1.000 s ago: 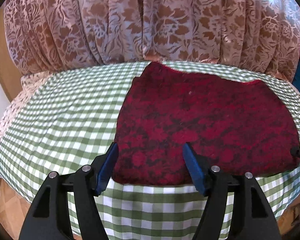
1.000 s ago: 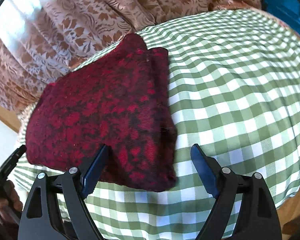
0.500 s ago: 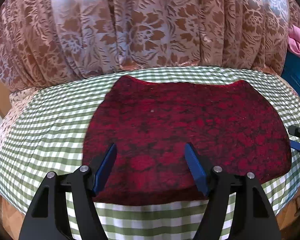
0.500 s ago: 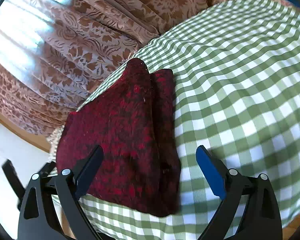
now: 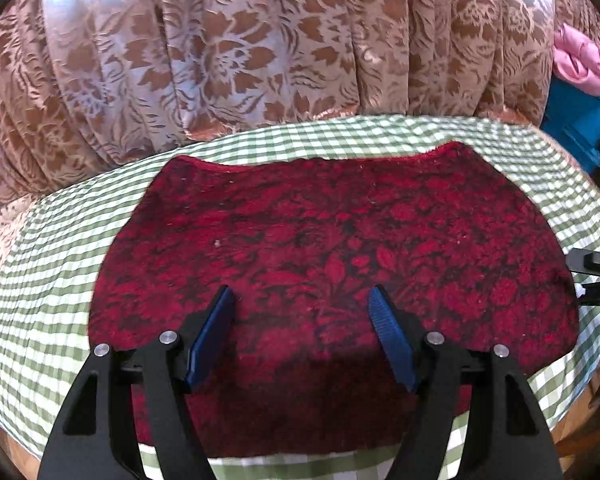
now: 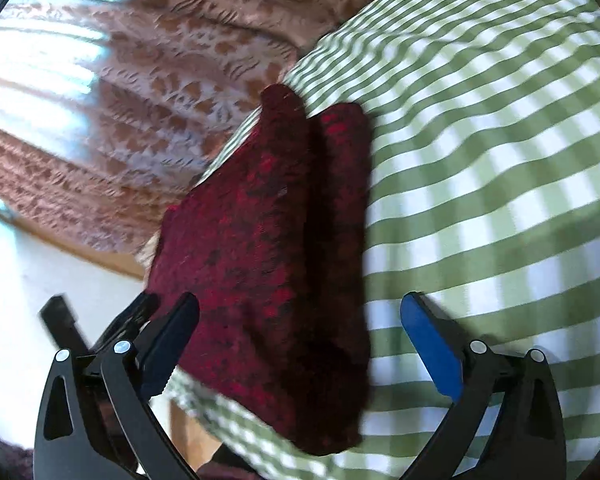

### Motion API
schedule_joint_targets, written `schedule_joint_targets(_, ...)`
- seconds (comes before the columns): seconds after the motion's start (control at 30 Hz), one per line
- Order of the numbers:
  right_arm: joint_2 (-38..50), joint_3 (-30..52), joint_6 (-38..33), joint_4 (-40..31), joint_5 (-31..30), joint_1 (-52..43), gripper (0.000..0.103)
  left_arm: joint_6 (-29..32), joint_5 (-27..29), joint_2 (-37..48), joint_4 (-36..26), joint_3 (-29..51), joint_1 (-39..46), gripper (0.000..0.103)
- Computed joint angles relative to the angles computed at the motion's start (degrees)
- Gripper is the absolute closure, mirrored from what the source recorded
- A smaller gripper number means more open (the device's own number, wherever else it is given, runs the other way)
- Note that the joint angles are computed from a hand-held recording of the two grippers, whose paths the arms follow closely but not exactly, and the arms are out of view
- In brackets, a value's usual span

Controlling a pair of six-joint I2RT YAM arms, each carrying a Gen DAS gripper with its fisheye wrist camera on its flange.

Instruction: Fold small clothes

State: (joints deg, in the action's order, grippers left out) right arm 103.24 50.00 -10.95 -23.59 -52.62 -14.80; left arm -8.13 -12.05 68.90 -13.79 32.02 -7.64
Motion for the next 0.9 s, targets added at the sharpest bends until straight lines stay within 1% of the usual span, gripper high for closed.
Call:
schedule_joint_targets(0.07,0.6,1.0,-1.4,-1.9,-0.1,1.7,0.003,0.0,1.7,2.7,0.7,0.9,0.9,0.033)
schedule_joint_targets(0.13,0.5,0.7,-1.6,-1.4,1.1,3.2,0.003,0.2,3.9,5.2,1.3,1.6,2.3,0.032)
schedule_joint_targets(0.2,0.4,0.5,-1.2,-0.6,1.8,4.6,0.009,0.4,6.2,6.4,1.9,1.8,3.7,0.032)
schedule_joint_targets(0.23,0.4,0.6,-1.2,-0.6,2.2,5.4,0.016,0.7,7.3,6.6,2.4,1.7,4.4,0.032)
schedule_joint_targets(0.27,0.2,0.5,-1.1,-0.2,3.0,6.4,0.034,1.0,8.3,6.9,2.8,1.5,5.0,0.032)
schedule_joint_targets(0.33,0.5,0.4,-0.2,0.3,3.8,7.3,0.051,1.8,11.0,7.4,3.3,1.5,6.8,0.032)
schedule_joint_targets(0.43,-2.6,-1.8,2.7,3.5,4.7,8.8,0.061,2.2,16.4,8.3,4.2,1.5,10.3,0.032)
schedule_joint_targets(0.6,-12.2,-3.7,6.5,4.7,5.8,12.7,0.066,3.4,23.5,9.0,5.2,1.0,14.7,0.033)
schedule_joint_targets(0.7,-17.3,-3.1,8.7,4.3,7.0,16.6,0.068,3.3,29.0,9.4,6.0,0.5,18.0,0.033)
schedule_joint_targets(0.77,-20.0,-2.1,10.9,4.5,7.9,20.2,0.069,2.8,32.4,9.8,7.1,-0.2,19.9,0.033)
schedule_joint_targets(0.9,-21.8,1.7,16.1,5.7,12.2,30.1,0.070,1.6,36.3,11.1,9.1,-0.5,22.0,0.033)
